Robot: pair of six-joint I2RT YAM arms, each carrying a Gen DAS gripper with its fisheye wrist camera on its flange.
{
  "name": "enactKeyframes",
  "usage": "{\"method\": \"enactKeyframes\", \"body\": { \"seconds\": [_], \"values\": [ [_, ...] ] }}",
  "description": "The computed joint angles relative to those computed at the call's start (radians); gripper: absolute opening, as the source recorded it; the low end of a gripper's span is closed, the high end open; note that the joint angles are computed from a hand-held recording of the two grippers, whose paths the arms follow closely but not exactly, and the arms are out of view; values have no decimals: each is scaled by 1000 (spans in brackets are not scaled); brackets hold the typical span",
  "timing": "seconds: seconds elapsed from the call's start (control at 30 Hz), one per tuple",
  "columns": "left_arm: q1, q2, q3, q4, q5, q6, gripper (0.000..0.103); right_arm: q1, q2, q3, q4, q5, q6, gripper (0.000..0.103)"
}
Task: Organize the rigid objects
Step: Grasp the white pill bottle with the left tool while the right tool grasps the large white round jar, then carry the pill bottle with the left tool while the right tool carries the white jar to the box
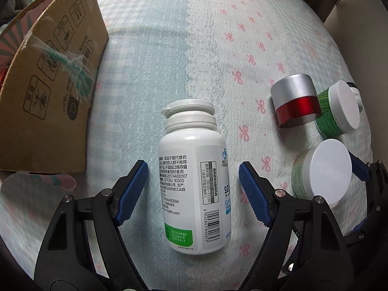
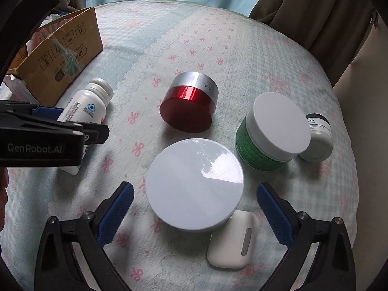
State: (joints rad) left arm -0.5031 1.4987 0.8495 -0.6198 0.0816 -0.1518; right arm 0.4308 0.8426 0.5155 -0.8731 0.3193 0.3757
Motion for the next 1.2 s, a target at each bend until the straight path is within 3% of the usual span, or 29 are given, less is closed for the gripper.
{"method": "enactKeyframes", "body": {
  "seconds": [0.17, 0.23, 0.33, 0.73, 0.87, 1.03, 1.2],
  "values": [
    [-20, 40, 22, -5, -27, -15, 64, 7, 64, -1, 46, 11, -13, 90],
    [-24, 52, 40, -17, -32, -18, 49, 7, 72, 3, 40, 16, -11, 81],
    [-17, 60, 58, -32, -15, -21, 48, -12, 68, 9, 26, 20, -21, 67],
    [-1, 3, 48, -42, -7, -13, 47, -62, 51, 15, 20, -18, -24, 66],
    [2, -55, 50, -75, 1, -20, 47, -43, 15, 37, -31, -1, 4, 66],
    [33, -187, 69, -173, 26, -4, 47, 11, -28, 107, -135, 44, 55, 66],
    [39, -283, 188, -332, 41, -14, 47, 99, -42, 274, -307, 88, 162, 66]
  ]
}}
